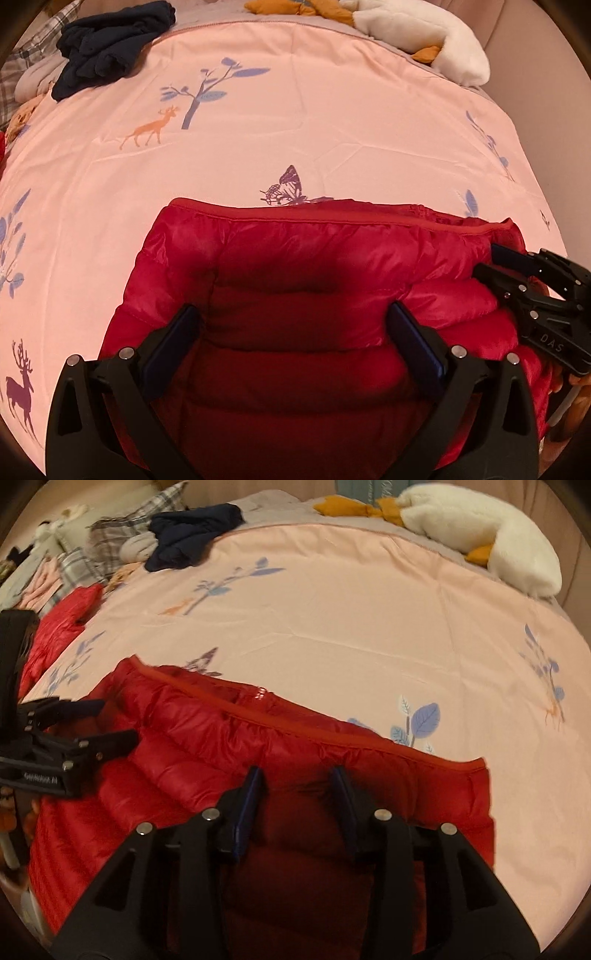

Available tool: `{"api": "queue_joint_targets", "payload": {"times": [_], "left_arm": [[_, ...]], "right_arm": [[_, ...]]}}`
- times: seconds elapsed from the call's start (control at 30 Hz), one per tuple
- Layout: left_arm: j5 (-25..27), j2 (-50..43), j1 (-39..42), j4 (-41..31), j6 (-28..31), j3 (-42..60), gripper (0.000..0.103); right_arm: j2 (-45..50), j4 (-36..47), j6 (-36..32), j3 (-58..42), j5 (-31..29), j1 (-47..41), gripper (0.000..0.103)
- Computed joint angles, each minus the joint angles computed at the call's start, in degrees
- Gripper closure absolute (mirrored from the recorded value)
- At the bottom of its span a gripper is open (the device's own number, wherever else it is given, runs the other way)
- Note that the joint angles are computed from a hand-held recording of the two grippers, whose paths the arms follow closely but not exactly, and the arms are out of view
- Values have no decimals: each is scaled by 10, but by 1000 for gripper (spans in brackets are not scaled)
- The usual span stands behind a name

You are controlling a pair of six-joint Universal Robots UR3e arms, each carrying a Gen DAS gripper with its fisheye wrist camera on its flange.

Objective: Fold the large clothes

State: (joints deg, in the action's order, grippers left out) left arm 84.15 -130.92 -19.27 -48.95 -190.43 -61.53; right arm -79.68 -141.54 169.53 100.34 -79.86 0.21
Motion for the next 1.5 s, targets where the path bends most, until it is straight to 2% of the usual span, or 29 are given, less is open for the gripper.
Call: {"api": "queue_joint_targets", "payload": {"times": [0.1, 0.17, 0.23, 0.3, 0.4, 0.53, 0.67, 0.77, 0.87, 0.93, 1.03, 1.1, 1.23, 1.37, 1.43, 1.5], "left_arm": [[-9, 7, 7, 26, -11, -20, 1], [-7, 32, 8, 62, -14, -63, 1], [-3, 68, 6, 100, -20, -115, 1], [6, 111, 3, 137, -26, -175, 1], [14, 172, -4, 194, -29, -264, 1], [48, 247, -30, 240, -26, -362, 1], [60, 297, -50, 270, -27, -427, 1], [80, 295, -68, 278, -22, -441, 1], [93, 272, -81, 272, -22, -433, 1], [114, 257, -94, 269, -17, -423, 1], [125, 252, -99, 263, -15, -418, 1], [121, 265, -97, 259, -24, -427, 1], [124, 309, -103, 274, -40, -470, 1], [134, 353, -108, 287, -50, -515, 1], [135, 372, -106, 296, -57, -542, 1], [132, 375, -102, 296, -56, -554, 1]], "right_arm": [[6, -7, 12, 3, 16, -13, 59], [-8, -30, 21, 23, 24, -18, 59], [-35, -54, 25, 52, 26, -21, 55], [-80, -78, 29, 94, 40, -31, 48], [-161, -95, 31, 161, 52, -45, 45], [-282, -77, 24, 236, 74, -60, 44], [-405, -44, 22, 309, 111, -73, 39], [-445, -42, 37, 344, 99, -47, 39], [-387, -86, 80, 343, 7, 27, 34], [-348, -108, 102, 341, -35, 59, 31], [-318, -127, 127, 333, -75, 92, 30], [-321, -125, 142, 333, -79, 94, 30], [-396, -102, 176, 361, -53, 73, 26], [-505, -60, 200, 397, -58, 55, 25], [-565, -21, 198, 411, -63, 38, 23], [-624, 27, 179, 422, -43, -1, 22]]}}
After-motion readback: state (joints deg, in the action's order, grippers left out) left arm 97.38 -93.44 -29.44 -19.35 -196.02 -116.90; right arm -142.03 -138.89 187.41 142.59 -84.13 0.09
